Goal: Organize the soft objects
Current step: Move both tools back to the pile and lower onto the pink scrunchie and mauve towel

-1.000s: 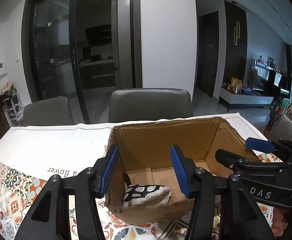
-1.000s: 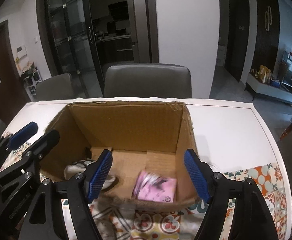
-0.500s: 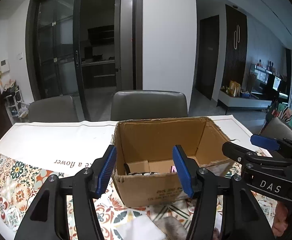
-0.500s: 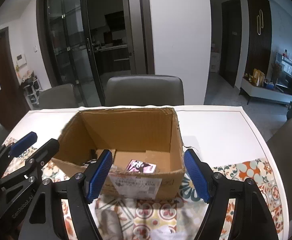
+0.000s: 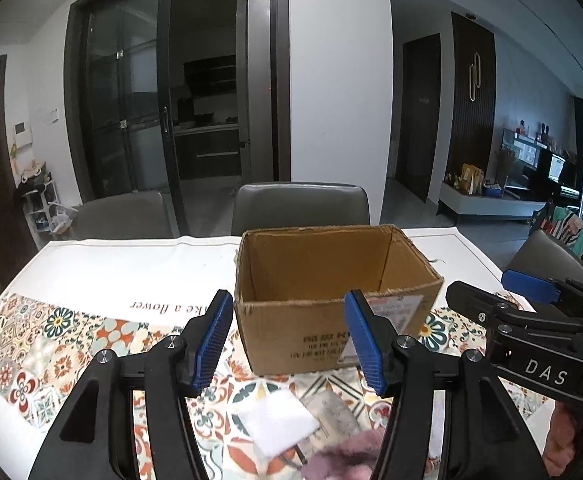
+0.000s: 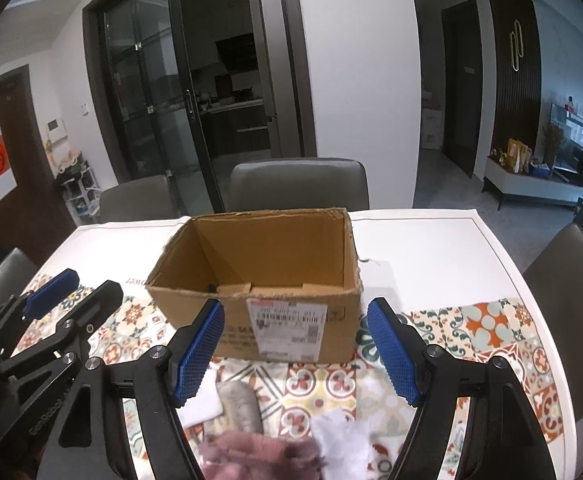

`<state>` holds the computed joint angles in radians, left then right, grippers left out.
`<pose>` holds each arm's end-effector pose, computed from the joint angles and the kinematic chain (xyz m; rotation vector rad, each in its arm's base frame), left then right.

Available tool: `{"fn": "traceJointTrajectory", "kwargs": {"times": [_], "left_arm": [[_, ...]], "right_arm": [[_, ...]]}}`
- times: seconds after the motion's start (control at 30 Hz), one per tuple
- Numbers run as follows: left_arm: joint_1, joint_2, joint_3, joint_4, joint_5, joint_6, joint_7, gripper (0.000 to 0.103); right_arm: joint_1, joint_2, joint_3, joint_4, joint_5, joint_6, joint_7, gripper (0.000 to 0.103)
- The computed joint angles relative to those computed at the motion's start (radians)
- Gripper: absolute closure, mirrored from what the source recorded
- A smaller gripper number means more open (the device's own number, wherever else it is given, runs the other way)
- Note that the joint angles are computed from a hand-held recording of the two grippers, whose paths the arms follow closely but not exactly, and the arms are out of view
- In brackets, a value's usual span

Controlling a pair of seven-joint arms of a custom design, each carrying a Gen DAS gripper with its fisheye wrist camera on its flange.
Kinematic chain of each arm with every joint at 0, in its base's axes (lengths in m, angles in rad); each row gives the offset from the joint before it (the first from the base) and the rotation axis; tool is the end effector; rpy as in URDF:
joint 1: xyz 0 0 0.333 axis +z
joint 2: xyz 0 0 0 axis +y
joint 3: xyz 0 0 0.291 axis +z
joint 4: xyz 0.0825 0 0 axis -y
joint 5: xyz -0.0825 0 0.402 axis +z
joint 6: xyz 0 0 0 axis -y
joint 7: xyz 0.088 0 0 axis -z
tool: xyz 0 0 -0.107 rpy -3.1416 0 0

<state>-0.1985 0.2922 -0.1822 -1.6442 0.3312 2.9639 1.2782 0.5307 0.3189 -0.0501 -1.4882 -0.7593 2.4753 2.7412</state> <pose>0.6502 -0.2665 0.5419 -1.3336 1.8943 -1.0791 0.6305 0.3368 0.5395 -1.4670 1.8549 -0.8059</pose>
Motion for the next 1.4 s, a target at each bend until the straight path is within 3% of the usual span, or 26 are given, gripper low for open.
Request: {"fn": "traceJointTrajectory", "kwargs": {"times": [0.63, 1.03, 1.4], "left_arm": [[-0.007, -0.248, -0.010, -0.318, 0.074, -0.022, -0.145, 0.046], [-0.010, -0.313, -0.032, -0.412, 0.066, -0.084, -0.189, 0.046], [-0.032, -0.315, -0.041, -0.447, -0.059, -0.161, -0.135, 0.044]], "right_arm": [[-0.060, -0.205, 0.098, -0.305, -0.014, 0.097, 0.034, 0.028], [-0.098, -0.246, 0.135, -0.401, 0.085, 0.159, -0.076, 0.028], [-0.109, -0.234, 0.136, -0.440, 0.227, 0.200, -0.256, 0.028]]}}
